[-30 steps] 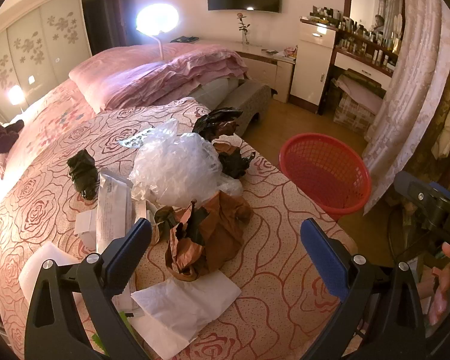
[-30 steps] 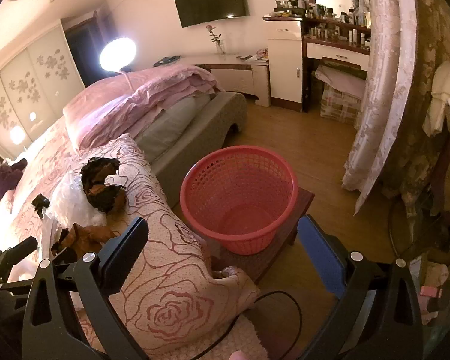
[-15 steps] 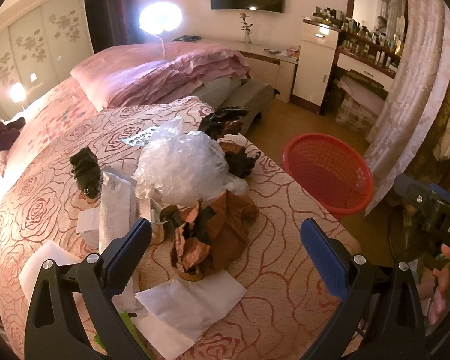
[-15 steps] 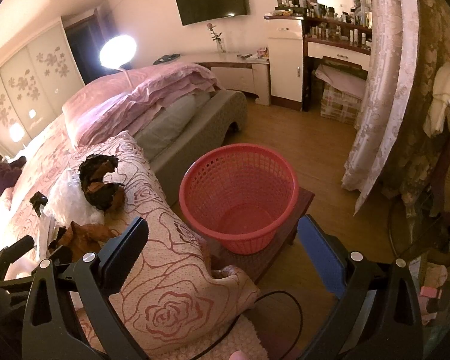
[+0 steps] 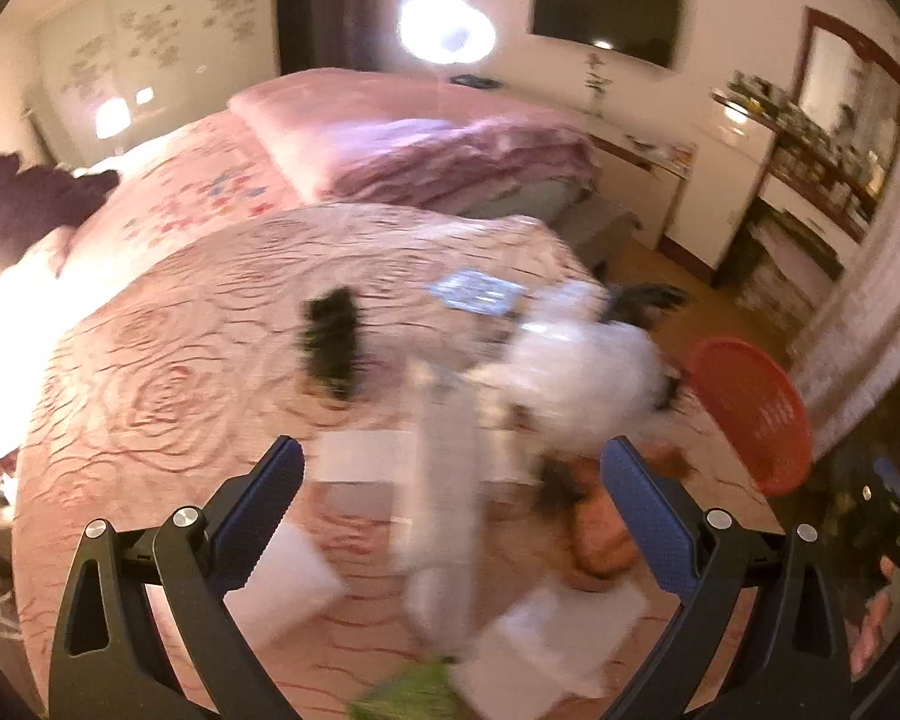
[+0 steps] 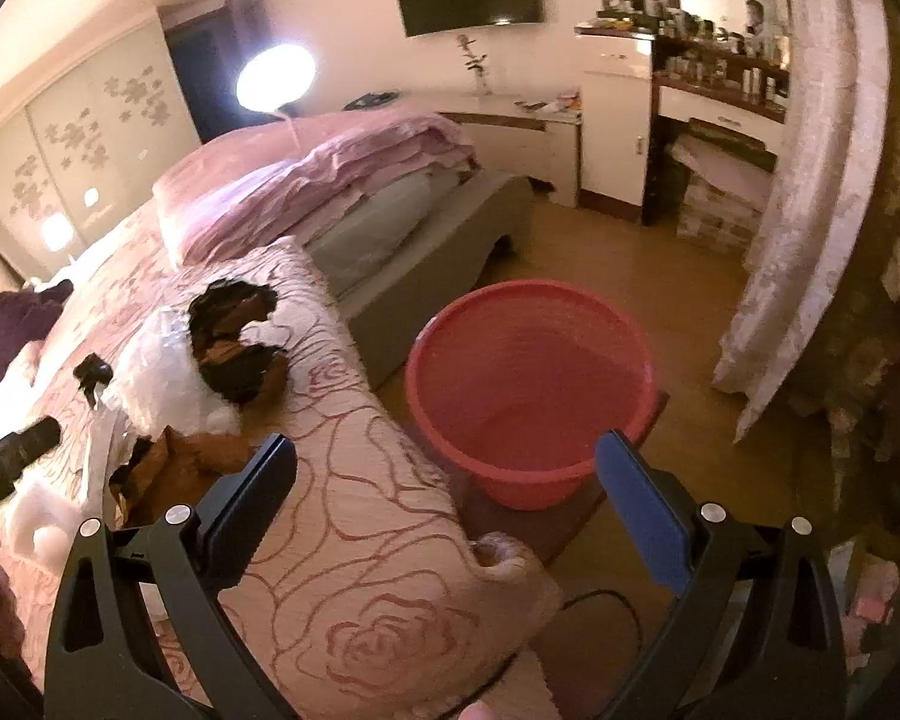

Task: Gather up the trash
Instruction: 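Grasp the white foam sheet with the left tool while the right tool grasps the clear plastic bag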

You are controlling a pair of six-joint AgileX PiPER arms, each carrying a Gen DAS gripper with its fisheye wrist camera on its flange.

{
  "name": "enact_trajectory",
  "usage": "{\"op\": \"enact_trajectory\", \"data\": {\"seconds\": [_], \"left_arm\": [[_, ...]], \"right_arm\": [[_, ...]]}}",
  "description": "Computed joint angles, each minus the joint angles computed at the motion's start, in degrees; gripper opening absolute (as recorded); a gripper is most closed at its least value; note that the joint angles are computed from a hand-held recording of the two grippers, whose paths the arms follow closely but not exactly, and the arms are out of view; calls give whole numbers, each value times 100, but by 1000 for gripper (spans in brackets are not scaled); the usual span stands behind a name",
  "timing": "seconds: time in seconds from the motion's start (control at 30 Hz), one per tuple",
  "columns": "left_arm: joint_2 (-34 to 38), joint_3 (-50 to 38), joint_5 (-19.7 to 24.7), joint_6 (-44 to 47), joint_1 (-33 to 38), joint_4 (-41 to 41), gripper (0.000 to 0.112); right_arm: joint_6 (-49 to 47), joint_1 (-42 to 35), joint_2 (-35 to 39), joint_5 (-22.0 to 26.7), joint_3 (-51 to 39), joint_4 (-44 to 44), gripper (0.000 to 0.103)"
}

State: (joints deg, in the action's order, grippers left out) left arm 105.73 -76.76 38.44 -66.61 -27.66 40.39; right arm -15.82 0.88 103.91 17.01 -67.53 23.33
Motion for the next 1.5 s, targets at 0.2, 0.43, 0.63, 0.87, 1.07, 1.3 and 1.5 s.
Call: {"op": "enact_trajectory", "data": {"seconds": [0.2,0.43,0.63,0.87,1.07,1.3,1.5], "left_arm": [[-483,503,-70,189,731,-271,96],[-955,1282,-473,557,1145,-652,96],[-1073,1801,-973,1000,1162,-1013,96],[-922,1987,-1479,1679,1338,-1739,96],[-963,2228,-2092,2706,1452,-2710,80],[-1021,2397,-2422,3127,1544,-3126,77],[-1085,2439,-2462,3215,1631,-3185,75]], "right_arm": [[-95,201,220,227,-314,61,97],[-100,393,512,465,-738,34,97],[15,522,695,650,-1056,-123,97],[118,733,868,804,-1306,-319,97],[-264,876,1114,1191,-1756,-101,97],[-564,1170,1541,1715,-2672,56,97],[-571,1482,1991,1953,-3419,-169,92]]}}
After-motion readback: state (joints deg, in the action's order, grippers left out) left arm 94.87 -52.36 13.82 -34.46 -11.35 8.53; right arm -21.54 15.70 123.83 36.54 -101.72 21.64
